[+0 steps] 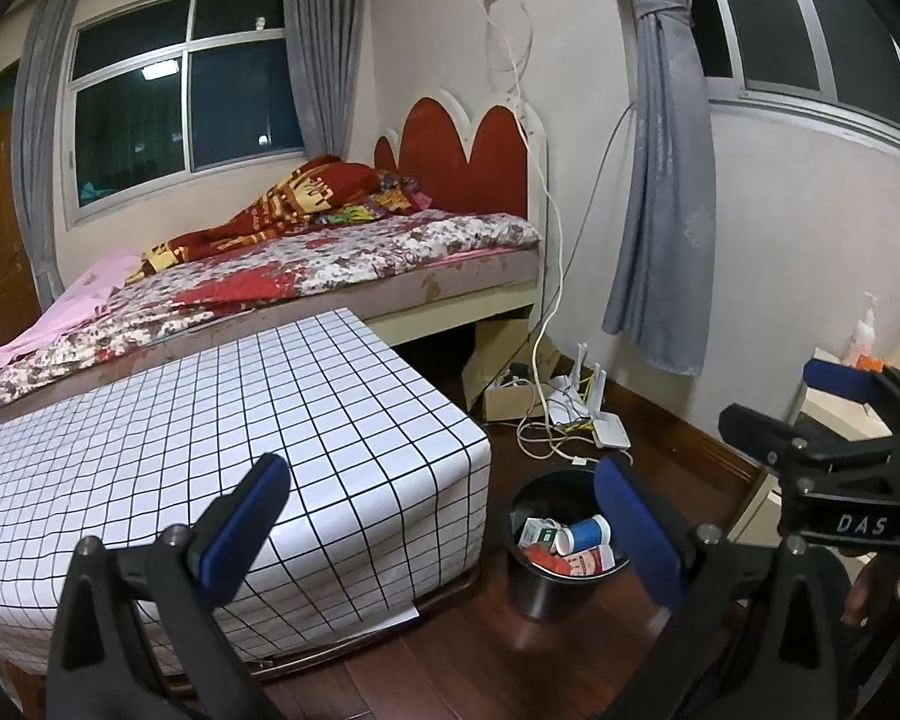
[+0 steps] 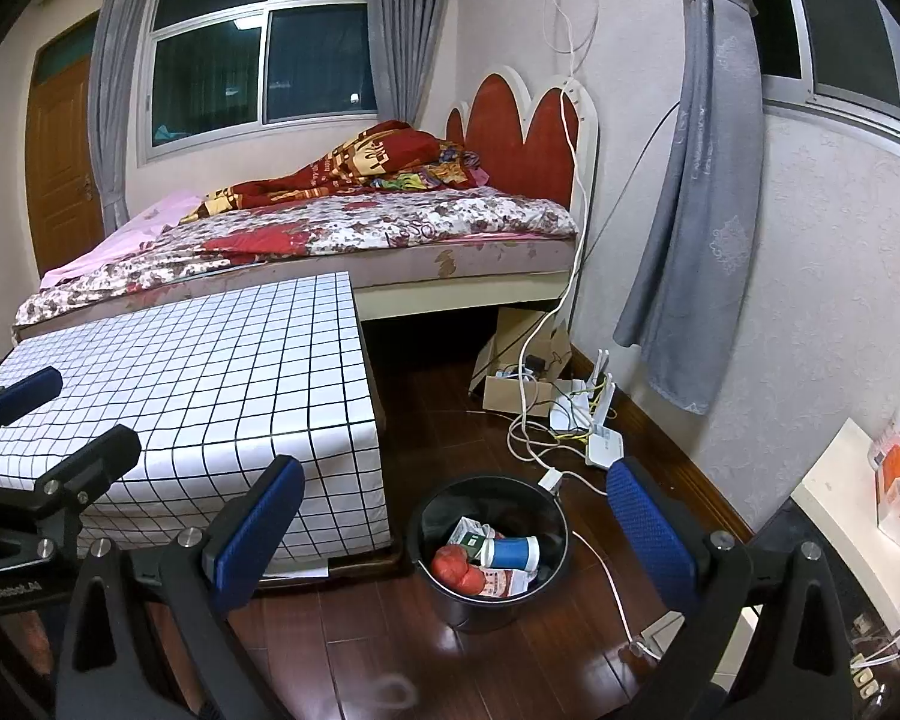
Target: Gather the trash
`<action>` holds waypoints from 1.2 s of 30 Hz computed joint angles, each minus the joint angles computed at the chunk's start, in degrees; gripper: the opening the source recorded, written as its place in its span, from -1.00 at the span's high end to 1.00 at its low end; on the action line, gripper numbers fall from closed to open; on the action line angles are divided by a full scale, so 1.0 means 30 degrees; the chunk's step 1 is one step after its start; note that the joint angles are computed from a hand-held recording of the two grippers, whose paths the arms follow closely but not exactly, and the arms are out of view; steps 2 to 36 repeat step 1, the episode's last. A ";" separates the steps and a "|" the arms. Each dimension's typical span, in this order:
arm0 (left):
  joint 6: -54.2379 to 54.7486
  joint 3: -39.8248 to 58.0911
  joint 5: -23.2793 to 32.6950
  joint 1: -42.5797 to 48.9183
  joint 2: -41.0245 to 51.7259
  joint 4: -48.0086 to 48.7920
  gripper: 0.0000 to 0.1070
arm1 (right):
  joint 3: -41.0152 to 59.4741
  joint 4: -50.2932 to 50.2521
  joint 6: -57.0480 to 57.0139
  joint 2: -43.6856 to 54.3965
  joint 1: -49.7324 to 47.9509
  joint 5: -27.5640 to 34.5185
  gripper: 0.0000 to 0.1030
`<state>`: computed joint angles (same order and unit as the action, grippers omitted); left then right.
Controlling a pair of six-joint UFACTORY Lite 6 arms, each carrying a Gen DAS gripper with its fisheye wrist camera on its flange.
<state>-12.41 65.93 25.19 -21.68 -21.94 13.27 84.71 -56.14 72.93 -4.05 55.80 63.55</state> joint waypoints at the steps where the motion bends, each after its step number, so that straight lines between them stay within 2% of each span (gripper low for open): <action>1: -0.0236 -0.0002 0.0023 0.0003 -0.0016 0.0177 -0.91 | -0.0002 -0.0001 -0.0038 -0.0003 -0.0008 0.0008 -0.98; 36: -0.0236 -0.0002 0.0023 0.0003 -0.0016 0.0177 -0.91 | -0.0002 -0.0001 -0.0038 -0.0003 -0.0008 0.0008 -0.98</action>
